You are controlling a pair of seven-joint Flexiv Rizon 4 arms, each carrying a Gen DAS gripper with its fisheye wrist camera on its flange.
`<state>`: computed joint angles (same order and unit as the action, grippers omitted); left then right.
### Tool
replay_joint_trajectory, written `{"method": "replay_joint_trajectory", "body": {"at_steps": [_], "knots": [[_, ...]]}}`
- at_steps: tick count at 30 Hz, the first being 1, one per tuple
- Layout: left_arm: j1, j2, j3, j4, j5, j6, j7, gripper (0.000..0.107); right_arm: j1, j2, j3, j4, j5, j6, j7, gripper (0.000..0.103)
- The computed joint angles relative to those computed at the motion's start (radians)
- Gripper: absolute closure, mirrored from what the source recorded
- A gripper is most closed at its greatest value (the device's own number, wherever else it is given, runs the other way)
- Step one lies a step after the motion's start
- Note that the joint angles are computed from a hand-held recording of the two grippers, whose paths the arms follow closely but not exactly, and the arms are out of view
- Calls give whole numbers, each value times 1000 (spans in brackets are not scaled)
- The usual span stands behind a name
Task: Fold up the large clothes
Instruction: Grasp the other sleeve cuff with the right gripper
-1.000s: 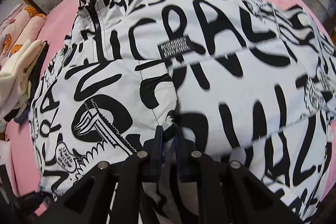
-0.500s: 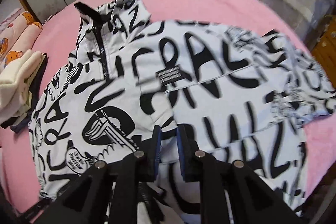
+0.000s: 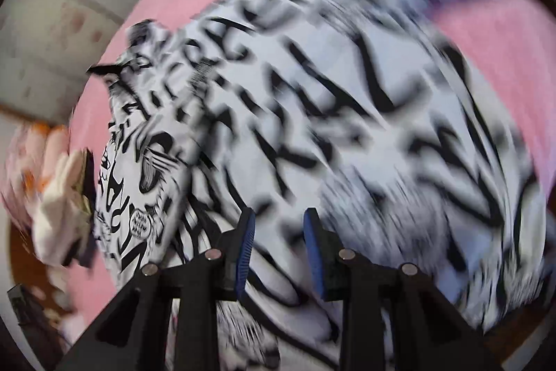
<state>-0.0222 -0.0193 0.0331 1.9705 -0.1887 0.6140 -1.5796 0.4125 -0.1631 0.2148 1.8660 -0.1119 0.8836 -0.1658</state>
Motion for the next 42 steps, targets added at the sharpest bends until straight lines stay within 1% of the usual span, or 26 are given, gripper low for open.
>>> {"method": "replay_joint_trajectory", "body": {"at_steps": [2,3,5,6,8,9,11,14,19,20,24,28,30,33,35,37,38,39,42], "knots": [[-35,13,-31,-3,16,-14,-23,39,-16,47,17,50,79,16,9,74],[-55,11,-48,-14,27,-22,-37,38,-28,72,27,73,134,28,-16,74],[-87,2,-73,-40,49,-46,-63,37,-53,128,38,113,265,45,-112,74],[-100,2,-79,-50,55,-62,-73,36,-67,162,34,127,319,21,-169,74],[-138,-16,-106,-91,70,-105,-112,34,-81,207,17,143,359,-18,-231,74],[-151,-29,-112,-104,73,-110,-126,34,-96,242,3,161,379,-35,-271,74],[-190,-59,-136,-145,63,-135,-173,30,-118,287,-22,184,391,-55,-319,74],[-241,-114,-163,-207,49,-152,-204,29,-170,338,-59,211,330,-94,-354,74],[-326,-228,-195,-343,57,-176,-236,28,-256,363,-140,218,350,-98,-438,74],[-347,-263,-205,-390,65,-188,-240,28,-274,364,-150,220,347,-96,-446,74],[-410,-348,-204,-512,93,-225,-259,28,-354,343,-196,220,344,-65,-457,74],[-463,-429,-200,-640,119,-286,-269,28,-413,302,-237,209,405,-19,-492,74],[-480,-452,-192,-683,129,-313,-268,28,-438,272,-259,199,469,23,-528,74],[-505,-496,-182,-760,145,-359,-276,28,-472,229,-269,185,547,87,-542,74],[-513,-522,-178,-805,142,-385,-281,28,-491,182,-277,157,636,121,-561,74],[-518,-542,-173,-836,139,-400,-281,28,-517,137,-278,124,755,156,-574,74],[-524,-555,-169,-859,144,-414,-285,28,-529,116,-272,111,798,182,-578,71],[-528,-564,-165,-873,148,-422,-288,28,-540,98,-266,100,816,200,-577,65],[-538,-584,-153,-914,159,-437,-302,28,-565,36,-245,61,829,252,-571,61]]}}
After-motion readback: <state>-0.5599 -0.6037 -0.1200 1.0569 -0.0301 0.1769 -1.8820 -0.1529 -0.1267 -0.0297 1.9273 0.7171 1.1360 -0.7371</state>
